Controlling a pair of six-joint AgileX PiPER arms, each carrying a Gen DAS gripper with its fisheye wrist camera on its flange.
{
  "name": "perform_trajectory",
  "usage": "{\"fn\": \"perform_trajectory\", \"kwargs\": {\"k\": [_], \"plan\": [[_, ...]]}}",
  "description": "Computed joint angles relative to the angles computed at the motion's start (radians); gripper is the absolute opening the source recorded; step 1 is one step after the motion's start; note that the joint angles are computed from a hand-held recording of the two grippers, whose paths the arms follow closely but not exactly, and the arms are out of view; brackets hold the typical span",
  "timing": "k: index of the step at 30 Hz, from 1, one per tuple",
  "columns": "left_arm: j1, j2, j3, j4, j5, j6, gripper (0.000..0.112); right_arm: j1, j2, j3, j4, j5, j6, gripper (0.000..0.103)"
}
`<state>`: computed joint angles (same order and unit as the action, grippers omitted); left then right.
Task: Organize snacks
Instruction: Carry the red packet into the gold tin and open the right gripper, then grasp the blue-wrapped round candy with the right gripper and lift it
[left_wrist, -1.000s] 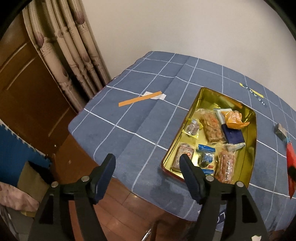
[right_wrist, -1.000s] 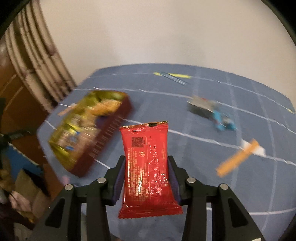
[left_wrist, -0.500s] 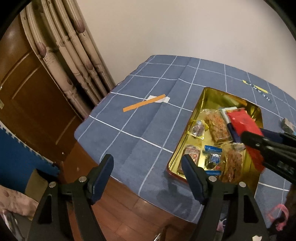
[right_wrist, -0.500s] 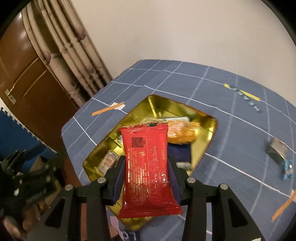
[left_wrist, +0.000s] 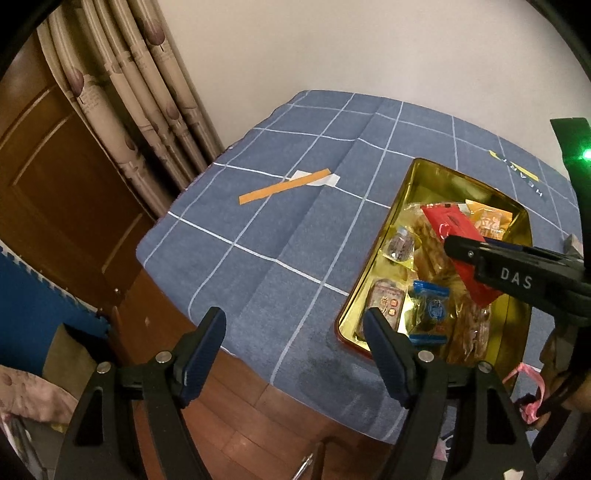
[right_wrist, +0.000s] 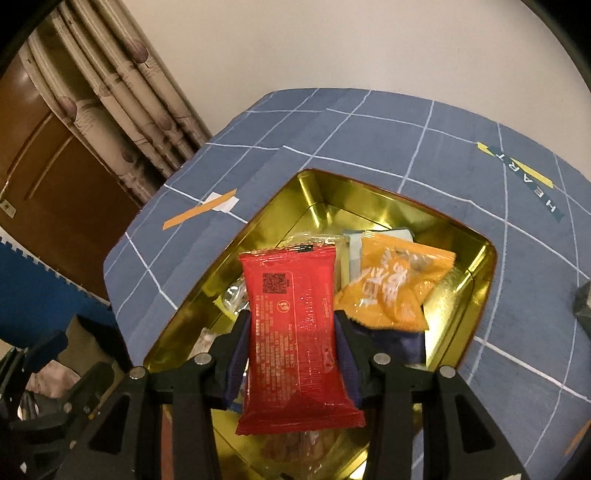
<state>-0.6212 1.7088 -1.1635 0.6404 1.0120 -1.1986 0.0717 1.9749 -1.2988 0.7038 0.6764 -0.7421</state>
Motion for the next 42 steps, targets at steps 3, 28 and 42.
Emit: {"fn": "perform_trajectory", "kwargs": {"k": [3,28,42], "plan": [[0.007,0.000,0.002,-0.006,-0.004,0.005,0.075,0.002,0.009,-0.005,0.015,0.004,0.000,0.046],[-0.035,0.007,0.002,0.047,0.043,-0.042,0.076,-0.412,-0.281,0.395,0.514,-0.013,-0.610,0.047],[-0.142,-0.011,-0.098,0.061,0.095,0.016,0.081,-0.796,-0.015,0.103,0.308,-0.053,-0.754,0.063]]}}
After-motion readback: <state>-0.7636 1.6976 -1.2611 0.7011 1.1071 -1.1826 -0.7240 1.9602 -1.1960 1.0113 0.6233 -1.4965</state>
